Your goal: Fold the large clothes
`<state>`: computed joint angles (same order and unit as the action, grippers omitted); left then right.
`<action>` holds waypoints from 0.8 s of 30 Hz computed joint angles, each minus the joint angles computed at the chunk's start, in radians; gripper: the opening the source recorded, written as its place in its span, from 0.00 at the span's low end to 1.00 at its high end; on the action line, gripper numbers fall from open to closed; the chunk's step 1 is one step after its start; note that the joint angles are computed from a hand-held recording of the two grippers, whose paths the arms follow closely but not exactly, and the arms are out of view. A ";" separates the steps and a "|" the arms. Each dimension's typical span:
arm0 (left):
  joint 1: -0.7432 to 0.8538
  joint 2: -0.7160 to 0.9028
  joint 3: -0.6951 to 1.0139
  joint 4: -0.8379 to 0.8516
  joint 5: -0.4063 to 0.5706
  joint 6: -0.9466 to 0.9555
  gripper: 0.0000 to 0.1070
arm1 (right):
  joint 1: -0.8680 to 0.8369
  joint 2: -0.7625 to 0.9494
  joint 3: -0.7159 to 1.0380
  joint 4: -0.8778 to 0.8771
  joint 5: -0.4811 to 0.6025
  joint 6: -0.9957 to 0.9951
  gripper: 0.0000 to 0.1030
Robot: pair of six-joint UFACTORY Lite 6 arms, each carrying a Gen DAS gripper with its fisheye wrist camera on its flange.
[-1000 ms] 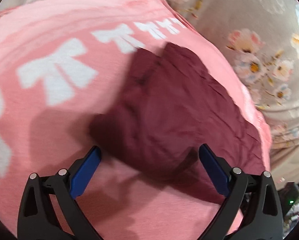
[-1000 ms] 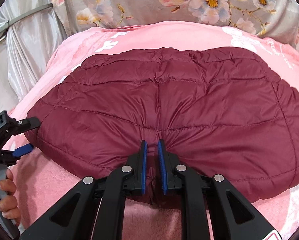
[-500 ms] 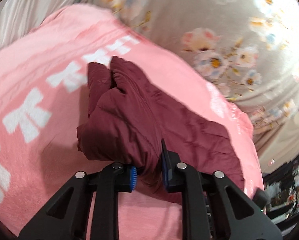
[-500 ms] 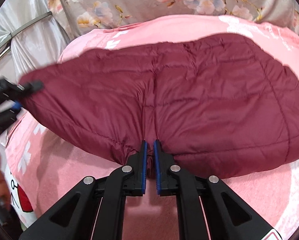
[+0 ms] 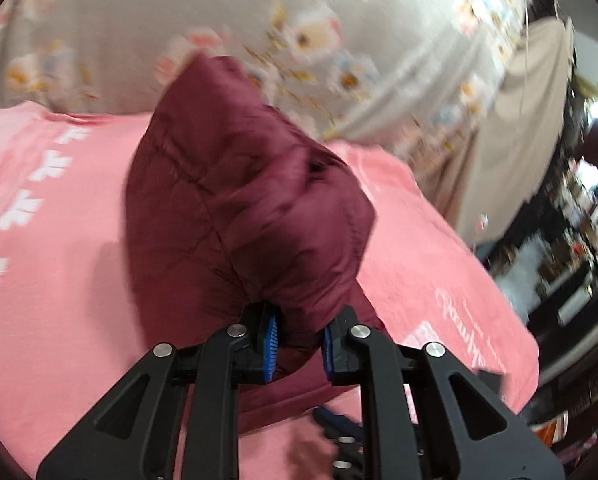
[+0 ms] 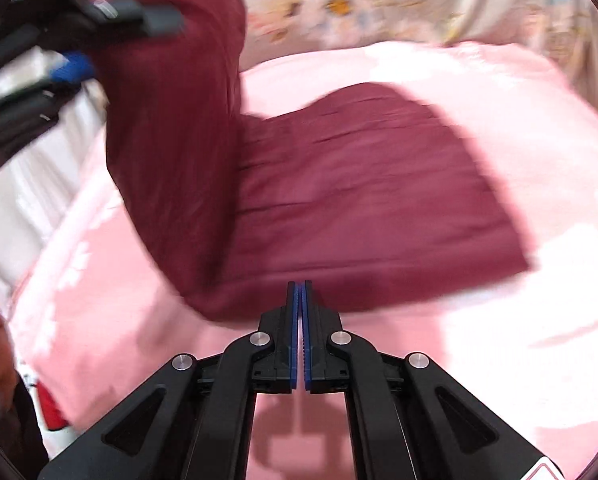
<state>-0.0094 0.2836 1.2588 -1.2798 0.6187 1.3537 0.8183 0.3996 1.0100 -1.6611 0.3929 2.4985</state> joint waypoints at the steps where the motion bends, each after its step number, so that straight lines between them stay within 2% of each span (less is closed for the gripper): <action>1: -0.039 0.025 0.004 -0.003 -0.030 -0.003 0.15 | -0.010 -0.054 -0.066 0.028 0.023 -0.013 0.01; 7: -0.241 0.310 0.136 0.097 -0.177 -0.141 0.15 | -0.086 -0.277 -0.333 0.042 0.063 0.041 0.05; 9: -0.274 0.328 0.114 0.040 -0.245 -0.083 0.15 | -0.115 -0.323 -0.381 0.022 0.064 0.059 0.05; 11: -0.279 0.315 0.094 0.027 -0.257 -0.080 0.16 | -0.150 -0.364 -0.410 -0.002 0.056 0.066 0.06; 13: -0.265 0.299 0.100 0.059 -0.211 -0.119 0.24 | -0.176 -0.360 -0.379 0.001 0.044 0.041 0.06; 14: -0.255 0.289 0.103 0.059 -0.178 -0.123 0.32 | -0.187 -0.371 -0.372 0.000 0.041 0.030 0.06; 15: -0.228 0.249 0.076 0.034 -0.126 -0.090 0.44 | -0.203 -0.379 -0.362 -0.004 0.033 0.019 0.07; 16: -0.195 0.198 0.037 -0.006 -0.072 -0.043 0.51 | -0.212 -0.380 -0.340 0.012 0.027 -0.011 0.08; 17: -0.173 0.154 0.001 -0.049 -0.038 0.000 0.64 | -0.221 -0.383 -0.314 0.037 0.027 -0.056 0.08; 18: -0.135 0.098 -0.042 -0.104 0.011 0.054 0.72 | -0.226 -0.397 -0.306 0.057 0.029 -0.091 0.08; 21: -0.034 0.009 -0.064 -0.158 0.115 0.083 0.74 | -0.282 -0.398 -0.214 0.072 -0.002 -0.189 0.09; 24: 0.035 0.027 0.048 -0.105 0.075 -0.037 0.74 | -0.335 -0.373 -0.066 0.163 -0.076 -0.347 0.10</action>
